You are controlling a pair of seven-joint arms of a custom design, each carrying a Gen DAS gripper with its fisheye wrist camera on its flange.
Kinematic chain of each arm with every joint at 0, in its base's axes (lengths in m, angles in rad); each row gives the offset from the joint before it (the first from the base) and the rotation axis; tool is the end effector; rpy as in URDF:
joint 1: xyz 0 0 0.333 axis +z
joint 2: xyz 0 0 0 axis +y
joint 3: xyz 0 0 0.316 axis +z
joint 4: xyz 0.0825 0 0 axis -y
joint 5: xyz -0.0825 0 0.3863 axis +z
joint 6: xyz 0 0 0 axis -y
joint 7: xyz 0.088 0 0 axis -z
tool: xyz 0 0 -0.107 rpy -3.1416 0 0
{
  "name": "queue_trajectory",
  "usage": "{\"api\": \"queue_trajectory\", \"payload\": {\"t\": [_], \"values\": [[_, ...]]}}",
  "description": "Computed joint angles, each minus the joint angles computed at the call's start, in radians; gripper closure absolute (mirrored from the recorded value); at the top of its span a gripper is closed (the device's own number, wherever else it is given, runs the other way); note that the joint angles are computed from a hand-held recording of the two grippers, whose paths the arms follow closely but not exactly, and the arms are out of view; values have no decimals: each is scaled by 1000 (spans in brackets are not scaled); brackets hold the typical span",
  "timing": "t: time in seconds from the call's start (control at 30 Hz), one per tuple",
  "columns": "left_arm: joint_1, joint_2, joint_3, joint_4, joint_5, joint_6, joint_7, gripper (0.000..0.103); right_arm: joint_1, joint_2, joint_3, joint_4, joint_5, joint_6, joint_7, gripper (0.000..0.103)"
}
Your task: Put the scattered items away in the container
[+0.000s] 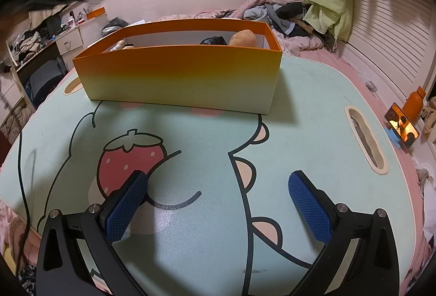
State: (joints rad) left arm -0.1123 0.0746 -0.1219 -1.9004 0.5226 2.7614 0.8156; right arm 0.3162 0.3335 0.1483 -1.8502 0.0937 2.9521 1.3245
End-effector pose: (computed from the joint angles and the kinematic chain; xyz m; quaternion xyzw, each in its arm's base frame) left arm 0.6075 -0.1643 0.5480 -0.6811 0.6059 -0.3050 0.2755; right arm 0.6171 0.2905 0.4357 -0.8185 0.4327 -0.1986 0.3216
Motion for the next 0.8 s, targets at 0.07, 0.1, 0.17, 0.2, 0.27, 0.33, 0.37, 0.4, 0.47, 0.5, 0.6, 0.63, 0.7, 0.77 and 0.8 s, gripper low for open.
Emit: {"api": "queue_trajectory", "payload": {"t": [0.07,0.1,0.17,0.2,0.27,0.33,0.37,0.4,0.47,0.5,0.6,0.63,0.7,0.77,0.8], "values": [[2,-45,-9,-106,-33,71,6,78,-2,-2,2,-1,3,0,-4,0],[4,-57,-14,-147,-58,107,17,78,-11,-2,12,-1,11,-2,-19,0],[7,-63,-20,-209,-68,158,8,78,-12,-1,13,-1,17,-2,-26,0],[8,-59,-22,-230,-51,174,-4,78,-13,-2,14,-1,19,-3,-29,0],[2,-27,-17,-229,27,154,-81,77,-12,-2,13,-1,22,-2,-32,0],[-1,-7,-3,-240,51,169,-116,75,-14,-2,15,-2,27,-3,-38,0],[-3,-5,3,-247,59,176,-135,67,-13,-2,15,-1,28,-2,-40,0],[-3,-13,3,-265,50,183,-132,59,-13,-2,15,-2,29,-3,-41,0],[-7,-35,4,-294,76,197,-149,7,-8,-2,10,3,25,-6,-38,0],[-11,-48,12,-304,172,198,-233,3,-8,-3,11,3,27,-7,-39,0],[-7,-75,-2,-308,465,146,-477,4,-5,2,9,6,26,-4,-37,0],[-5,-76,-13,-309,461,120,-462,4,-9,2,13,5,30,-5,-42,0],[-10,-64,-34,-308,417,55,-404,2,-8,2,12,5,31,-4,-41,0],[-12,-78,-38,-313,467,33,-433,0,-2,1,3,4,24,-2,-34,0],[-8,-81,-38,-316,444,41,-412,0,-15,-4,13,3,34,-6,-46,0]]}}
